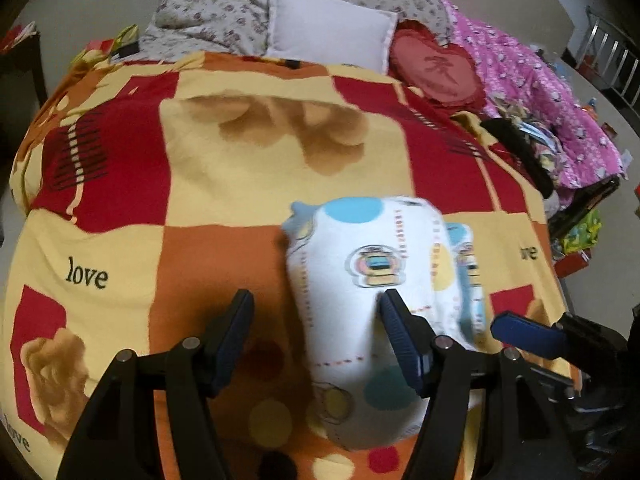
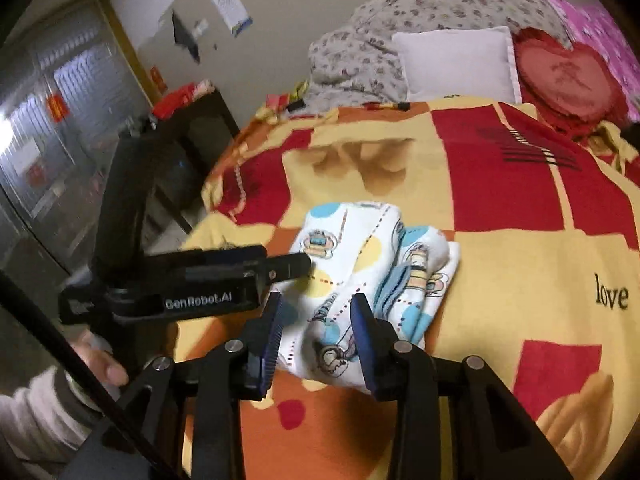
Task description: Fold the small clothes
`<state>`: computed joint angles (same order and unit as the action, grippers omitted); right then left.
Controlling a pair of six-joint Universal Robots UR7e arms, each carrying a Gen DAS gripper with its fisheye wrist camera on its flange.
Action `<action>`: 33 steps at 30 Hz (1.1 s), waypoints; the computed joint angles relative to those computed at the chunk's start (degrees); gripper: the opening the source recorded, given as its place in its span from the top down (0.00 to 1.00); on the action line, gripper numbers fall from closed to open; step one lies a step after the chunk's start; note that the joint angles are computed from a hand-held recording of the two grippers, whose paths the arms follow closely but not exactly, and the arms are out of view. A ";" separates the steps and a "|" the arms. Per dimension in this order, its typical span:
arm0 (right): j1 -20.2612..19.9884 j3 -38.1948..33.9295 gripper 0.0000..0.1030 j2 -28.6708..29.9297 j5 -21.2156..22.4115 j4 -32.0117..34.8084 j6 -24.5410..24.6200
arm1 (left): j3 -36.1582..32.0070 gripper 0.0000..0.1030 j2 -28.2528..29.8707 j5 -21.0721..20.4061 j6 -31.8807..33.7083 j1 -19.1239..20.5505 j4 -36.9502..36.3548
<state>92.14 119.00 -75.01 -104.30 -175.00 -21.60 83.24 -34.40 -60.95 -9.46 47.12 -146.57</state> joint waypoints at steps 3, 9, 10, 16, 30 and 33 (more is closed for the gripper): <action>-1.11 -1.04 0.65 2.43 -4.69 0.64 1.53 | -0.38 0.31 1.00 -0.45 -0.26 0.65 -0.51; -3.83 -0.19 0.65 1.89 -0.48 1.03 3.19 | 1.88 0.29 1.56 2.89 1.71 -0.58 -5.00; -3.63 0.36 0.65 1.26 -0.08 0.12 3.13 | 2.33 0.29 1.37 3.69 1.92 -0.91 -5.56; 0.15 3.86 0.47 -1.71 -4.82 -7.45 1.99 | 6.09 0.27 -0.47 11.03 1.72 -2.97 -10.84; 5.86 5.21 0.16 4.68 -17.22 -26.47 -0.98 | 15.91 0.19 -5.33 18.23 1.67 -6.19 -19.65; 5.82 5.75 0.16 5.02 -17.78 -27.40 -0.93 | 17.09 0.19 -6.14 17.84 0.58 -6.13 -19.99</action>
<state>97.95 124.75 -69.99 -122.09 -202.39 -22.53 100.32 -40.53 -43.11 -8.88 40.99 -166.55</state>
